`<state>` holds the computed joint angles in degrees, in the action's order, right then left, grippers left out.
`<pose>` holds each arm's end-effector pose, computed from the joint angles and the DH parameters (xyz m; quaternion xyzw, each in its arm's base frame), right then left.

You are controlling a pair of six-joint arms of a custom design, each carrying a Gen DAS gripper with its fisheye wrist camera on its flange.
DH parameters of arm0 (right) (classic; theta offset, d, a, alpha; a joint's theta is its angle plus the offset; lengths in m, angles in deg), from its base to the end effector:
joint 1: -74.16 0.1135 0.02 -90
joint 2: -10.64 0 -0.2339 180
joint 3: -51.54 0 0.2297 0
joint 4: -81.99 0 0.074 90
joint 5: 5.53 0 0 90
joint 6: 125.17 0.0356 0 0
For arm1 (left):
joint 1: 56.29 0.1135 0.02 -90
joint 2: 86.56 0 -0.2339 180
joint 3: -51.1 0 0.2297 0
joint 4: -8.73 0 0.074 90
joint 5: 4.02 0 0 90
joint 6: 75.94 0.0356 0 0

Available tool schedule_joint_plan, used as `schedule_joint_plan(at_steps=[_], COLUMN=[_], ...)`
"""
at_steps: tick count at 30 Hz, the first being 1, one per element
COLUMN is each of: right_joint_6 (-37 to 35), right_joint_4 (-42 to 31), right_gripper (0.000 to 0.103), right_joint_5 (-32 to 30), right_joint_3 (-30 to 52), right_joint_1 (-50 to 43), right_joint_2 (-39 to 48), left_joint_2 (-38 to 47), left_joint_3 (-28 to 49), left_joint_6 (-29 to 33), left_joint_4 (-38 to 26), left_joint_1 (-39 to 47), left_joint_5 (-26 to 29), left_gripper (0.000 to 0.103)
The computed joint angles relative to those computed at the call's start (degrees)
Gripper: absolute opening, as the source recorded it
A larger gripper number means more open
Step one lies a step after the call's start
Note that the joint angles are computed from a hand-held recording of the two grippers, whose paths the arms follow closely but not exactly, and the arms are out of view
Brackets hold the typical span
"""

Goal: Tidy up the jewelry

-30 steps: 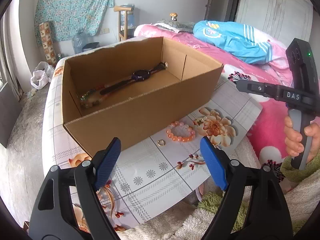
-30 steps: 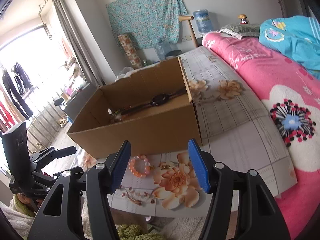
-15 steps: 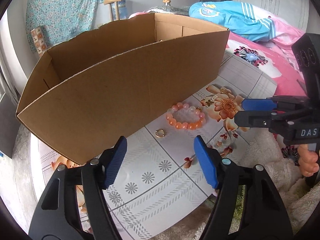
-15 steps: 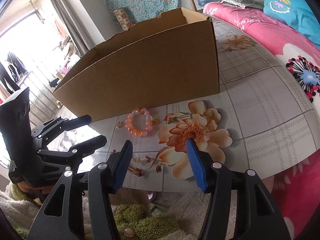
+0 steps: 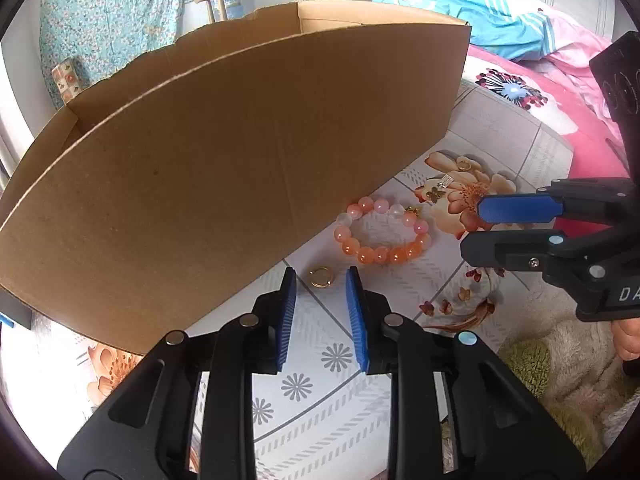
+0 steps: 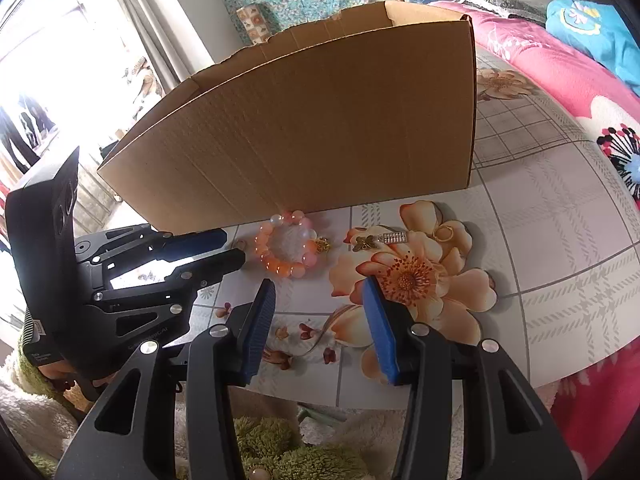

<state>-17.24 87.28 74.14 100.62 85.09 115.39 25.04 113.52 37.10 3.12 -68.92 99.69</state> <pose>0.2724 0.0591 0.0660 0.0268 0.9371 0.1661 0.3058 0.3093 -0.0780 0.0684 0.3242 0.8898 -0.0861 0.3094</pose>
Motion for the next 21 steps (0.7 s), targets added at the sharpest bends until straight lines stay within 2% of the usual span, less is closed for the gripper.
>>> schedule_joint_plan(at_steps=[4, 9, 21], right_joint_6=[0.1, 0.6, -3.1], right_joint_4=[0.4, 1.6, 0.1], right_gripper=[0.045, 0.045, 0.039], right_joint_5=[-0.3, -0.3, 1.9], right_joint_3=[0.3, 0.0, 4.1], right_joint_1=[-0.3, -0.1, 3.5], right_joint_2=[0.8, 1.0, 2.3], left_joint_2=[0.9, 1.5, 0.8], left_joint_3=[1.2, 2.4, 1.4], left_joint_6=[0.3, 1.4, 1.0], left_joint_4=[-0.6, -2.1, -2.2], left_joint_1=[0.4, 1.0, 2.5], left_joint_5=[0.9, 3.0, 3.7], left_gripper=[0.022, 0.01, 0.01])
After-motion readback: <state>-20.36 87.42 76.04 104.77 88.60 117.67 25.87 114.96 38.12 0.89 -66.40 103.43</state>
